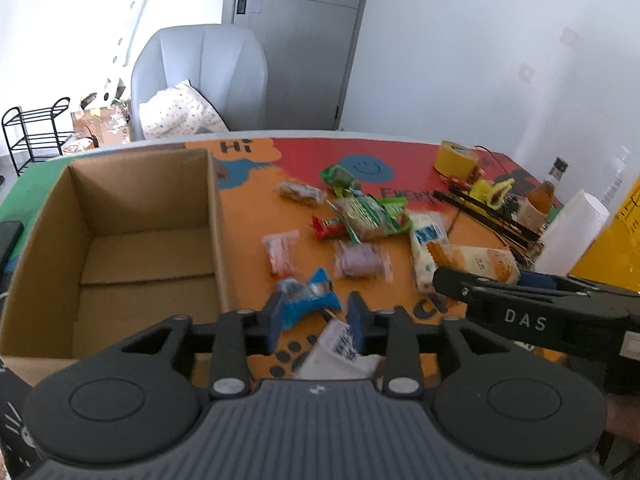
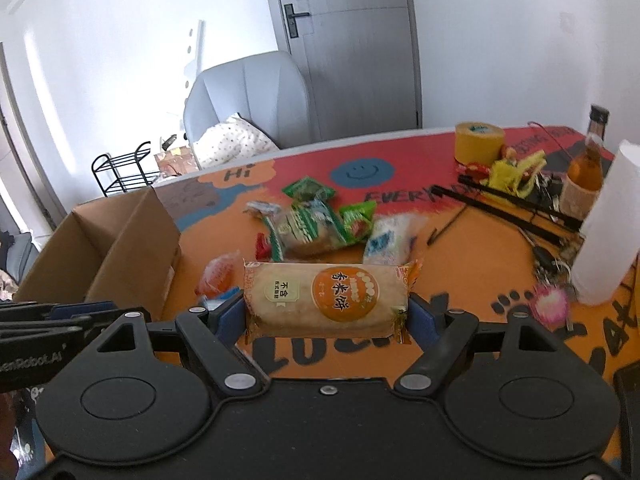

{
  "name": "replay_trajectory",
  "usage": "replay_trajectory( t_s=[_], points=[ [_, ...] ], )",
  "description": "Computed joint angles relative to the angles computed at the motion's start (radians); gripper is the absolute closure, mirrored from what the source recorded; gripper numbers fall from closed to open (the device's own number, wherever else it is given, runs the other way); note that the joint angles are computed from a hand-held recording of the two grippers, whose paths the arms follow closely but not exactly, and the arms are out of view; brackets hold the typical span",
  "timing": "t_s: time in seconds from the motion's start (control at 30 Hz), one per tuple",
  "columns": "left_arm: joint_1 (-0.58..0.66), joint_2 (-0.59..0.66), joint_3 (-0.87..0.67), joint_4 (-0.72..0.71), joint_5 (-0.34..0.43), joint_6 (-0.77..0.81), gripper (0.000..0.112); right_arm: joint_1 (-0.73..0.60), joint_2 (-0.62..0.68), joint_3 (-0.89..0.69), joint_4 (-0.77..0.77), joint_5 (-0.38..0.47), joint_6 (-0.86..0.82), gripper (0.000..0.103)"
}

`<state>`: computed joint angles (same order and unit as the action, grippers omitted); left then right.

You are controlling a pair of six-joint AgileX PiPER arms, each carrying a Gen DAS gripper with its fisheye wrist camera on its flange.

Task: Organize snacks
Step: 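Close the right tool on the bread roll while the left tool grasps the white cake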

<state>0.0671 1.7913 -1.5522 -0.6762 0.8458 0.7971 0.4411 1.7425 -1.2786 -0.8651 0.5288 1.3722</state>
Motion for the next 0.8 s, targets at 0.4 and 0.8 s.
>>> replay_trajectory(
  t_s=[0.4, 0.8],
  points=[
    [-0.045, -0.001, 0.096, -0.041, -0.045, 0.117, 0.034, -0.008, -0.042, 0.108, -0.042, -0.001, 0.095, 0.025],
    [-0.096, 0.073, 0.114, 0.023, -0.133, 0.058, 0.033, -0.03, -0.072, 0.208, -0.063, -0.01, 0.166, 0.025]
  ],
)
